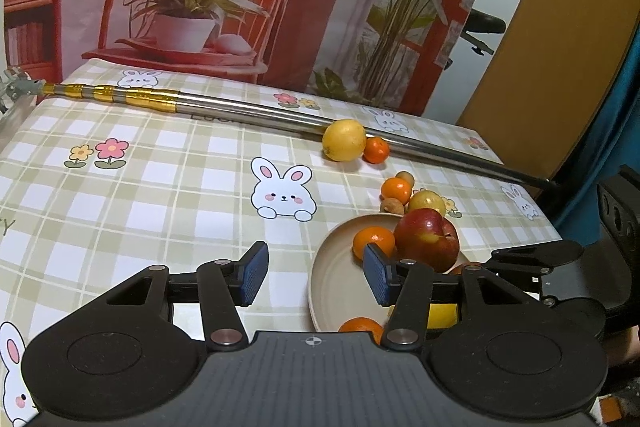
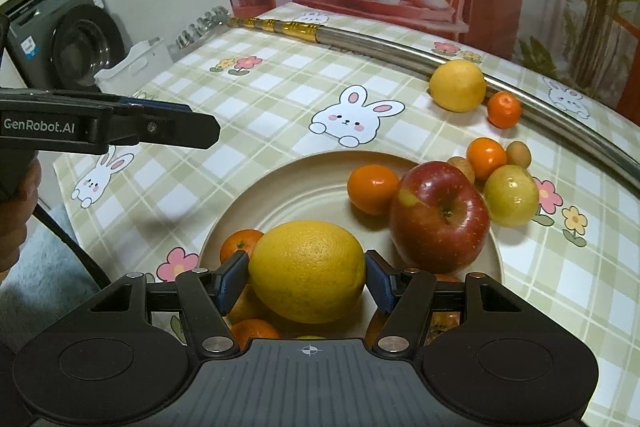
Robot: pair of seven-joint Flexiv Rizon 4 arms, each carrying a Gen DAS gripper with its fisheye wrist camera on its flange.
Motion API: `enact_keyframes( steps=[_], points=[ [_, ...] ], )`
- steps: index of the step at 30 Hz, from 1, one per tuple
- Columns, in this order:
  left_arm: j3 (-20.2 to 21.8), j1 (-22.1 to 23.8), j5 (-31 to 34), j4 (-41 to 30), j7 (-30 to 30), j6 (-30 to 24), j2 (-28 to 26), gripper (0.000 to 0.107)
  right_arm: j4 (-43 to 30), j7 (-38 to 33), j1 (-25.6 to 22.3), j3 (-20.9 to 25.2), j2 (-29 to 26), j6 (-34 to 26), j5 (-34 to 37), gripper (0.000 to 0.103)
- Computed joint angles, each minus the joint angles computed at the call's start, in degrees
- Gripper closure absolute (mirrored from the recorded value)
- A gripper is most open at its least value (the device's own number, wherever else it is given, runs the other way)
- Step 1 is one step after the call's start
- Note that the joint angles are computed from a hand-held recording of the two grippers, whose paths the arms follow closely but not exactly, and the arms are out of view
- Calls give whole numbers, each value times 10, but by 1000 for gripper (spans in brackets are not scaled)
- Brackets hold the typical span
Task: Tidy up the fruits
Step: 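Lower the lemon onto the plate and open the right tool, then withdraw both open tools from the plate toward the fruit pile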
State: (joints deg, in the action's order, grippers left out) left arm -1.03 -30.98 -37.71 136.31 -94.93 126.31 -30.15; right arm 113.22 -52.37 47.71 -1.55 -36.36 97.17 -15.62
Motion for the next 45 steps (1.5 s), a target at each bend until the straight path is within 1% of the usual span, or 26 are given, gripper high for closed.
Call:
enact_keyframes(
  steps=[2, 4, 8, 11, 13, 15, 16, 18, 20, 22, 25, 36, 43, 45],
  points=[
    [-6, 11, 18, 2, -10, 2, 1, 52, -4, -3, -11, 14, 0, -10, -4, 44],
    [-4, 10, 21, 2, -9, 3, 1, 52, -6, -6, -17, 21, 0, -14, -8, 44],
    [-3, 10, 24, 1, -9, 0, 0, 52, -2, -1, -10, 11, 2, -4, -6, 44],
    [-1, 9, 24, 1, -9, 0, 0, 52, 6, 2, 17, -22, 6, 11, 0, 44],
    [-1, 9, 24, 1, -9, 0, 0, 52, 7, -1, 29, -35, 6, 23, 6, 48],
    [0, 6, 21, 1, -8, -1, 0, 52, 8, -4, 46, -56, 3, 34, 18, 58],
    [0, 6, 20, 0, -7, -2, 0, 52, 5, -6, 50, -61, 2, 35, 22, 60],
    [1, 4, 18, 0, -5, -3, -1, 52, -3, -13, 40, -51, -3, 35, 27, 66],
    [1, 4, 17, -1, -5, -3, -1, 52, -14, -17, 24, -37, -9, 33, 29, 69],
    [1, 4, 16, 0, -6, -3, -1, 52, -24, -19, 12, -26, -15, 28, 30, 71],
    [0, 5, 17, 1, -7, -4, -1, 52, -38, -24, -34, 26, -23, 19, 23, 71],
    [0, 9, 26, -1, -11, -10, -2, 52, -12, -8, -56, 52, -1, 16, 28, 71],
    [3, 5, 24, -1, -10, -13, -2, 52, 14, 7, -32, 30, 12, 36, 46, 70],
    [3, 4, 23, -2, -9, -14, -2, 52, 19, 8, -25, 24, 14, 41, 50, 69]
  ],
)
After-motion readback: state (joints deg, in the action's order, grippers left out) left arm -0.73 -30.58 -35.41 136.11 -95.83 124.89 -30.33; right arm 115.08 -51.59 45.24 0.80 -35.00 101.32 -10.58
